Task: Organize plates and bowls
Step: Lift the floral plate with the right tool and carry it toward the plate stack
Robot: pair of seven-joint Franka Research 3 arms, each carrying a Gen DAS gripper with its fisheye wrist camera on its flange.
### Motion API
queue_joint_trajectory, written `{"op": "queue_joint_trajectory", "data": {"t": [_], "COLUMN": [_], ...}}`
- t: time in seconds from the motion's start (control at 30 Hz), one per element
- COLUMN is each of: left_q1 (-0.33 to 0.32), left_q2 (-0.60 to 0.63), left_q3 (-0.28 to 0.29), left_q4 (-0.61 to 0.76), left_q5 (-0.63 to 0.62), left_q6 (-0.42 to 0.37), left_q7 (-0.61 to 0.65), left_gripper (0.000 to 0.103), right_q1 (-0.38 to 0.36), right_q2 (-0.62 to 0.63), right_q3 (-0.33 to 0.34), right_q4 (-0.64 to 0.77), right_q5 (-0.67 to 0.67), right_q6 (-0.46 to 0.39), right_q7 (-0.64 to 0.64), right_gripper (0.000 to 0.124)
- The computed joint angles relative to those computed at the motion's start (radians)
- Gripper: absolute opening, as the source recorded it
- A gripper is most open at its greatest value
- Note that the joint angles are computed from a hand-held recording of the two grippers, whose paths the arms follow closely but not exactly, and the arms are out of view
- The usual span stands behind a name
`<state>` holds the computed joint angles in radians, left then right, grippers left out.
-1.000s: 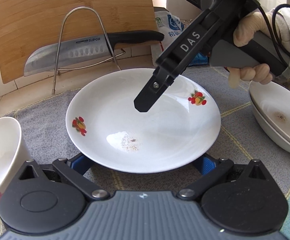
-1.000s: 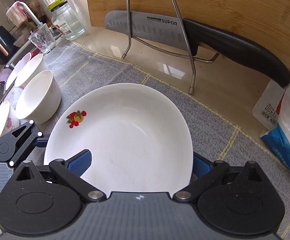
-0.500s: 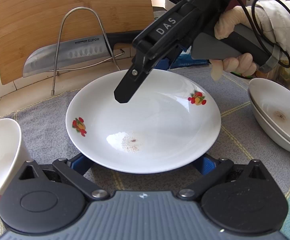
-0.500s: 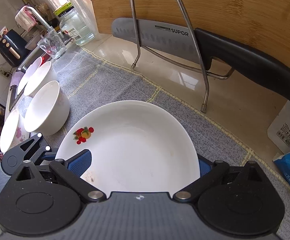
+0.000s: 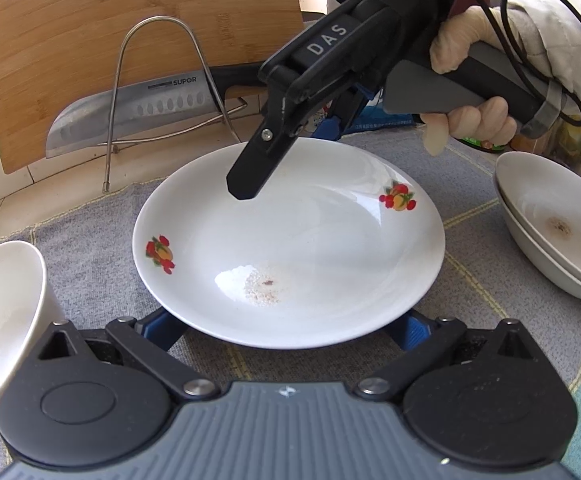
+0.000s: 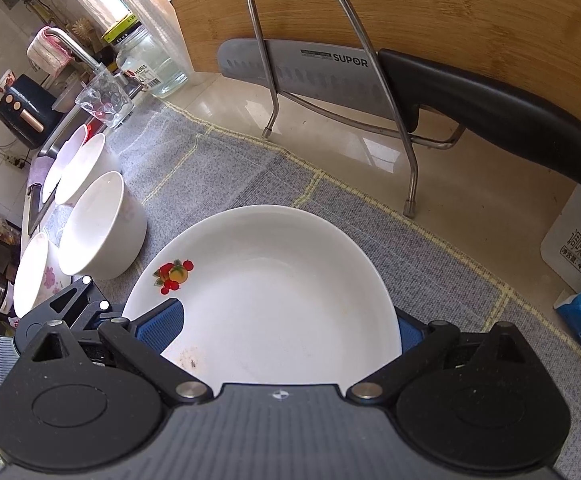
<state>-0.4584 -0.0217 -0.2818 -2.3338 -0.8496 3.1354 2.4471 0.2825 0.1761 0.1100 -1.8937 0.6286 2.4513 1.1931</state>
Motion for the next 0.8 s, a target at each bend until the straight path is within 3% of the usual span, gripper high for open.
{"op": "queue_joint_trajectory", "data": {"t": [0.17, 0.33, 0.8], "left_q1": [-0.005, -0.016, -0.129], "left_q2": [-0.015, -0.042, -0.164], "left_q3": [0.009, 0.029, 0.146], "left_q4": [-0.014, -0.043, -0.129], "left_q5": [0.003, 0.09, 0.204], "left_q6": [-0.01, -0.021, -0.071], "left_q7": [0.007, -0.059, -0.135], "left_gripper": [0.102, 0.101, 0.101], "right_q1": [0.007, 0.013, 0.055], "right_q2": [-0.02, -0.055, -0.185], "right_q3": [0.002, 0.005, 0.001], "right_q4": [-0.024, -0.059, -0.191], "right_q5": [0.001, 0.03, 0.067], "right_q6": [0.008, 0.021, 0.063], "right_q7": [0.011, 0.002, 0.014], "right_gripper": [0.103, 0.103, 0.103]}}
